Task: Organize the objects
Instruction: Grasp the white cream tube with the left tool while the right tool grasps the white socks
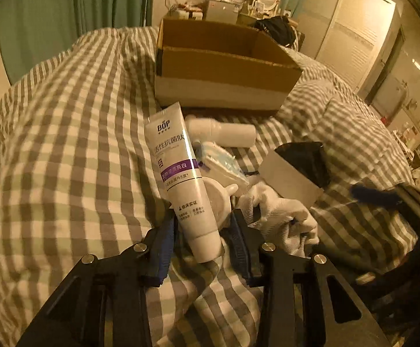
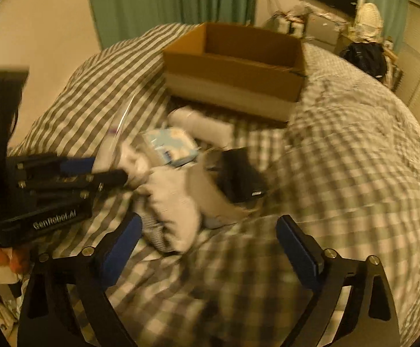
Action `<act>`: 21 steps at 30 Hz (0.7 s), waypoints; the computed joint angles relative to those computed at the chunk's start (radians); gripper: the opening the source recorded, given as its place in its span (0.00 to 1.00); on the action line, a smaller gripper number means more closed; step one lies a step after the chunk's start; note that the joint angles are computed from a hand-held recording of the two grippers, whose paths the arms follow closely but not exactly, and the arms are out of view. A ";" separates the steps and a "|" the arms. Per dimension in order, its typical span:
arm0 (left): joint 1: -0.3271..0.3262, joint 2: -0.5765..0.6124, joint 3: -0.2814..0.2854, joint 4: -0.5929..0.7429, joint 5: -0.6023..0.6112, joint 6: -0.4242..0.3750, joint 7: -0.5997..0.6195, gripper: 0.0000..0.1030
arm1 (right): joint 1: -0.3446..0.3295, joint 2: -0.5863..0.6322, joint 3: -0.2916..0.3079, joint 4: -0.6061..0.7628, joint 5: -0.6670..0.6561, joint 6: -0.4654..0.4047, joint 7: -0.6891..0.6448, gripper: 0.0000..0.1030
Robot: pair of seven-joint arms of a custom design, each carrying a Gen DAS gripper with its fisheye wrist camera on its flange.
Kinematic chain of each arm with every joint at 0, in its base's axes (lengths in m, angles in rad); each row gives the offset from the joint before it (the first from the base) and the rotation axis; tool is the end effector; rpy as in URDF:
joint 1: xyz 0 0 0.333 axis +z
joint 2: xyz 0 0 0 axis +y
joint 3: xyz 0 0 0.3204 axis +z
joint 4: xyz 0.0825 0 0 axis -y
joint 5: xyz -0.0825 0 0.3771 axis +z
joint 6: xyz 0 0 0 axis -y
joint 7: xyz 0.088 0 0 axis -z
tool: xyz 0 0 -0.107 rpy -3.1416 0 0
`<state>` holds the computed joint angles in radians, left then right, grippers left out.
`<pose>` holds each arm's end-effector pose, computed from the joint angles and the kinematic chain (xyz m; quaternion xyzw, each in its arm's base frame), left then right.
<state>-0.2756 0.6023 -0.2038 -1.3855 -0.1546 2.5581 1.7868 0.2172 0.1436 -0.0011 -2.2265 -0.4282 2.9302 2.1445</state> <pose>0.6910 -0.3132 0.4367 -0.4771 0.8246 -0.2915 0.0860 0.5578 0.1495 0.3776 -0.6893 0.6647 -0.1956 0.2116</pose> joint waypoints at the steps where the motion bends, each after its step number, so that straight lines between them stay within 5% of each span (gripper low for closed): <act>1: 0.007 -0.005 -0.008 -0.005 -0.009 0.002 0.010 0.36 | -0.012 0.016 0.024 0.012 0.046 -0.006 -0.054 0.85; 4: 0.012 -0.019 -0.009 -0.019 -0.021 0.011 0.009 0.24 | -0.050 0.075 0.095 0.063 0.203 -0.048 -0.229 0.69; 8: 0.018 -0.028 -0.014 -0.033 -0.032 0.025 0.030 0.22 | -0.114 0.124 0.170 0.095 0.420 -0.077 -0.419 0.50; 21: 0.046 -0.141 -0.036 -0.158 -0.099 0.085 0.080 0.22 | -0.018 0.025 0.066 0.004 0.340 0.001 -0.319 0.38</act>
<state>-0.2295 0.4612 -0.2394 -1.5438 -0.2532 2.6432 1.8665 0.1994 0.1687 0.0649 -2.2220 -0.0882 2.9314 1.8256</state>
